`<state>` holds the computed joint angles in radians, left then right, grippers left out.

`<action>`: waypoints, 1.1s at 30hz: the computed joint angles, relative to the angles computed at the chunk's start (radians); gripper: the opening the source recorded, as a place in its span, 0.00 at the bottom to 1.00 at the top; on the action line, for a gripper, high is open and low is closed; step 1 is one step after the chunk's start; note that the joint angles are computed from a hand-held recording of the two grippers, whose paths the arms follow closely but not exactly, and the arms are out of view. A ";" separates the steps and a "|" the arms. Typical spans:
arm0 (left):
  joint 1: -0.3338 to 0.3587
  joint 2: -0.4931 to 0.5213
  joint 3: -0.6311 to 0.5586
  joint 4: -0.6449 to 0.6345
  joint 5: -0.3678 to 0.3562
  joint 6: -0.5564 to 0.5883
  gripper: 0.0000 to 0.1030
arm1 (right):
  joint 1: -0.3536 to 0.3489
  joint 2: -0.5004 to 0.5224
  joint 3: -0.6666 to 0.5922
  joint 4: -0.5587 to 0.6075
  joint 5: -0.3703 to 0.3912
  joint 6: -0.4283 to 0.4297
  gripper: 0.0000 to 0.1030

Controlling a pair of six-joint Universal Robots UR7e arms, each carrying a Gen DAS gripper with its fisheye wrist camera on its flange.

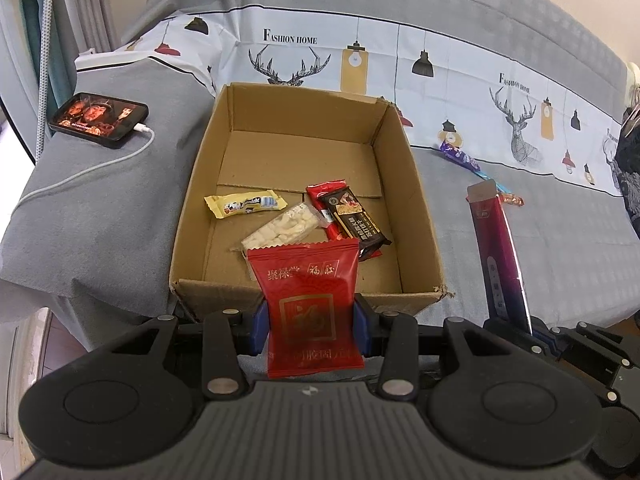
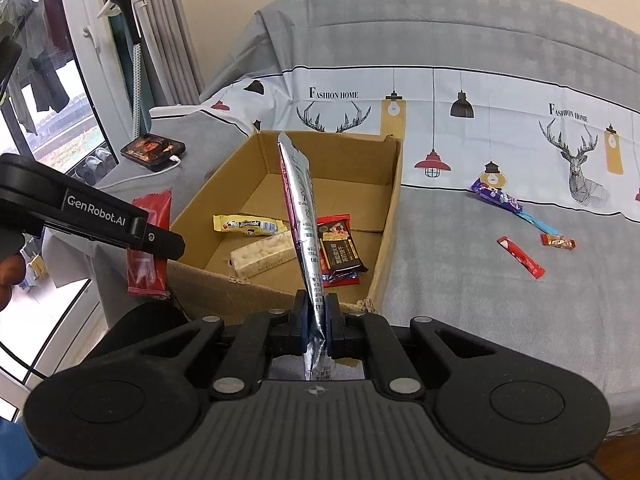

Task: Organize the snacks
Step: 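Carry the red packet with the left tool over the box while the right tool carries the silver bar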

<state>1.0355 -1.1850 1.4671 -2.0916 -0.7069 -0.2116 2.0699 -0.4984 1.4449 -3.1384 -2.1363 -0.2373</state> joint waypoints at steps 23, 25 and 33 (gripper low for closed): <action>0.041 0.065 -0.093 -0.004 0.007 0.048 0.45 | -0.017 0.056 -0.125 0.105 0.014 0.021 0.08; 0.047 0.080 -0.115 -0.007 0.009 0.062 0.45 | -0.020 0.068 -0.148 0.120 0.017 0.021 0.08; 0.071 0.148 -0.218 -0.029 0.015 0.125 0.45 | -0.032 0.126 -0.264 0.189 0.025 0.025 0.08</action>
